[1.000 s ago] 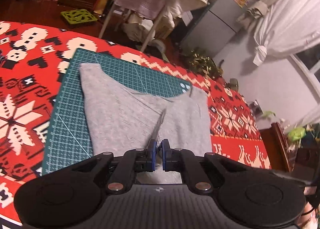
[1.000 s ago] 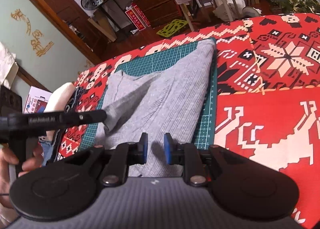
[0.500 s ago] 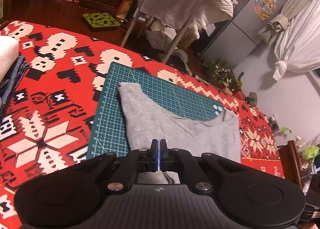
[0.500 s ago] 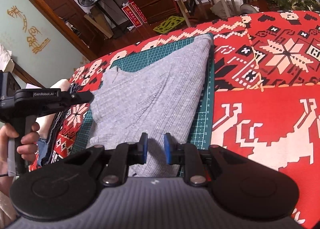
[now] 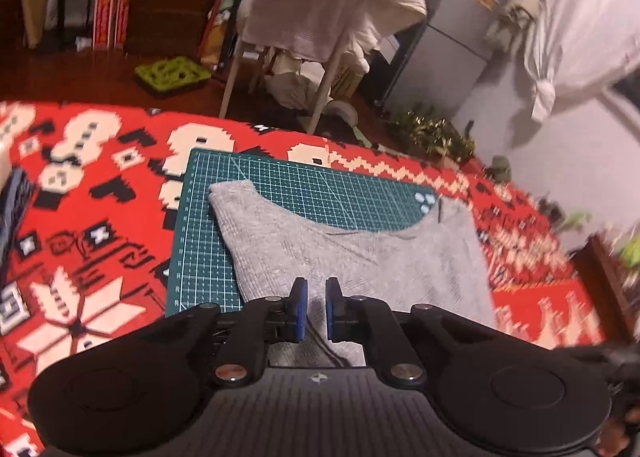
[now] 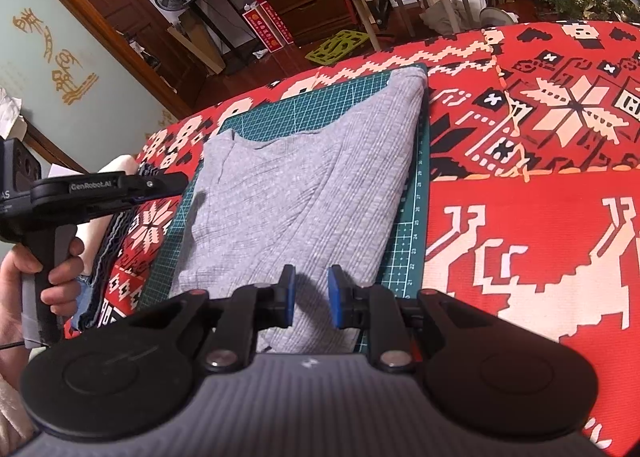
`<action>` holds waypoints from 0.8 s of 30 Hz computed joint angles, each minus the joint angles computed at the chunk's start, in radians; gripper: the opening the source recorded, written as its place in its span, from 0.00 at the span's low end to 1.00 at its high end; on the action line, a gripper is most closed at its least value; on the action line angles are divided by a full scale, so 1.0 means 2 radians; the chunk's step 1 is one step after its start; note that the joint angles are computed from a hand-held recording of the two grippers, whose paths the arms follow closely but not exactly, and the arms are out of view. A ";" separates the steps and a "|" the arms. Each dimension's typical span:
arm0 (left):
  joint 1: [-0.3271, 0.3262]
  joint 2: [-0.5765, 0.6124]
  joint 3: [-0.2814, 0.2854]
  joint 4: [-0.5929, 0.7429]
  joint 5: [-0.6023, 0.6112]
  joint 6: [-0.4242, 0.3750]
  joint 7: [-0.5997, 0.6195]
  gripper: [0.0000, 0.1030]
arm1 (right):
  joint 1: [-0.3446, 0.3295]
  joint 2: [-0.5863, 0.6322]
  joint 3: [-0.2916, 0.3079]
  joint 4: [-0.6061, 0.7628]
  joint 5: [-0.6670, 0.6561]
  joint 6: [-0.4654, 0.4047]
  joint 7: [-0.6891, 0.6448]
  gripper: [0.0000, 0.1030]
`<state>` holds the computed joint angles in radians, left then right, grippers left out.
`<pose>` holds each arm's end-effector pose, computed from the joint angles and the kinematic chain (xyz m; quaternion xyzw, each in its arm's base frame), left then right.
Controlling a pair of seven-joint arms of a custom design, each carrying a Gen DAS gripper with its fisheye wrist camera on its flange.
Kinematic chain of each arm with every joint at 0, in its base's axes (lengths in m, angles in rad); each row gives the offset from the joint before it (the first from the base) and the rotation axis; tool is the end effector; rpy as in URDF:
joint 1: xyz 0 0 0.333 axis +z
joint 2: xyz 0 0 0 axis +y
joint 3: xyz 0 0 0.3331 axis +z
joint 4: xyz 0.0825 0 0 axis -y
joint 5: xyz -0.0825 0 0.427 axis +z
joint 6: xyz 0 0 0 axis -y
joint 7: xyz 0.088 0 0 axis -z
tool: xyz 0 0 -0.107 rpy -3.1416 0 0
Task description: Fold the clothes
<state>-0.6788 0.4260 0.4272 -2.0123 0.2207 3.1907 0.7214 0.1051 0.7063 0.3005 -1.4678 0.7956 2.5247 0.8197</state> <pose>0.6542 -0.2134 0.3306 -0.7326 0.5590 -0.3368 0.1933 0.7517 0.2617 0.3030 -0.7814 0.4852 0.0786 0.3845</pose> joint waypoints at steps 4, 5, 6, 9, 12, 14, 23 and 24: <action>-0.113 0.039 0.120 0.013 0.030 -0.011 -0.024 0.16 | 0.000 0.001 0.000 0.001 -0.001 -0.001 0.000 0.20; -0.115 0.043 0.123 0.015 0.033 -0.014 -0.024 0.15 | 0.000 0.001 0.000 0.001 -0.001 -0.001 0.000 0.20; -0.107 0.043 0.114 0.017 0.035 -0.014 -0.023 0.15 | 0.000 0.002 0.001 0.002 -0.001 -0.001 0.001 0.20; -0.093 0.042 0.097 0.019 0.044 -0.019 -0.023 0.15 | 0.000 0.002 0.000 0.002 -0.002 -0.001 0.001 0.20; -0.106 0.043 0.109 0.015 0.059 -0.010 -0.031 0.02 | 0.000 0.002 0.000 0.002 -0.003 -0.002 0.002 0.20; -0.158 0.053 0.166 0.007 0.060 -0.003 -0.051 0.01 | 0.001 0.002 -0.001 0.002 -0.005 -0.002 0.003 0.20; -0.220 0.080 0.235 0.016 0.028 -0.043 -0.059 0.01 | 0.004 0.008 -0.002 0.006 -0.013 -0.004 0.011 0.20; -0.209 0.078 0.223 0.021 0.032 -0.052 -0.061 0.01 | 0.004 0.008 -0.002 0.007 -0.014 -0.004 0.012 0.20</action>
<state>-1.0960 0.5826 0.8739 -1.9713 0.2848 3.0870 0.6004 0.1137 0.7225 0.2957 -1.4547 0.7678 2.5170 0.8428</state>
